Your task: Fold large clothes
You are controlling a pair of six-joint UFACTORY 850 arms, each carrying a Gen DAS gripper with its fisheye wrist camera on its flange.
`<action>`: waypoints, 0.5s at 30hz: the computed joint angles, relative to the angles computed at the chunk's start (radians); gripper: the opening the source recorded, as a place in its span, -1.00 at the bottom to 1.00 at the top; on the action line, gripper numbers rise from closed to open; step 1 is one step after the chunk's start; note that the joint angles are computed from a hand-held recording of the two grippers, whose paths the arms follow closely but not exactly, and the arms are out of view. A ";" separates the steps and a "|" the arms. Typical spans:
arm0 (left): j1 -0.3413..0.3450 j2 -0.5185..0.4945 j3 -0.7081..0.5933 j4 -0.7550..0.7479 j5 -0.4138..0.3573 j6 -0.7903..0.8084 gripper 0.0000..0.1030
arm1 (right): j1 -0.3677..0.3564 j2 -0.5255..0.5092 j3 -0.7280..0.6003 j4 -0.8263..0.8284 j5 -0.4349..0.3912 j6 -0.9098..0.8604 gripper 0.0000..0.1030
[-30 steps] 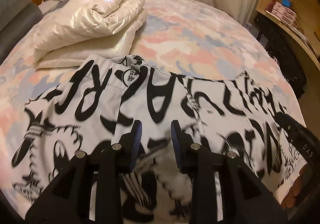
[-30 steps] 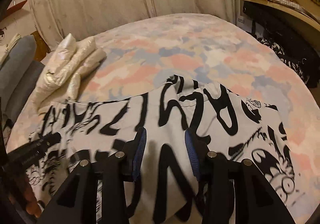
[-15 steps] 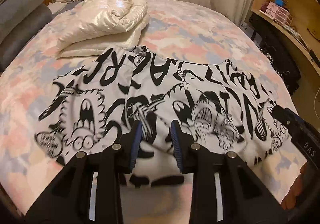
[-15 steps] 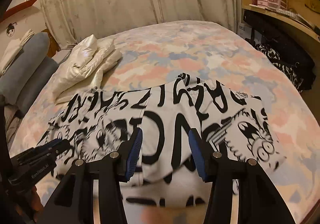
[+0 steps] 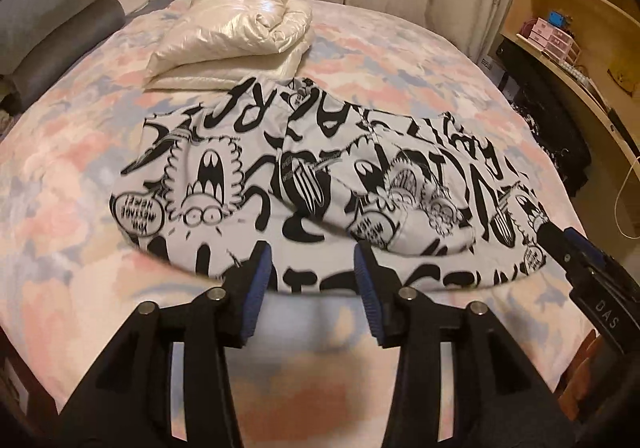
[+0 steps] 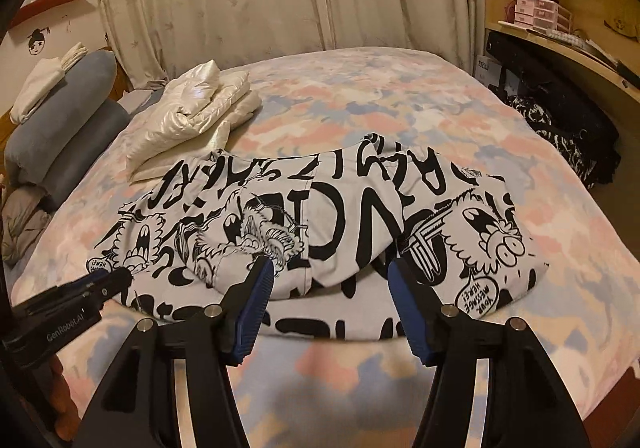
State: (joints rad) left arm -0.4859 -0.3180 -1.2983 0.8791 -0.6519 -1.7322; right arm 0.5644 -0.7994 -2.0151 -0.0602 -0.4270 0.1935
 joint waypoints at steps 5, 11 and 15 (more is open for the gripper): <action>-0.022 0.026 0.043 0.035 0.033 -0.078 -0.05 | 0.005 0.036 0.058 0.022 0.010 0.016 0.17; -0.015 0.055 0.100 0.083 0.113 -0.201 0.04 | 0.013 0.100 0.176 0.003 0.076 0.081 0.30; 0.004 0.068 0.142 0.121 0.191 -0.289 0.17 | 0.015 0.091 0.176 0.030 0.067 0.046 0.31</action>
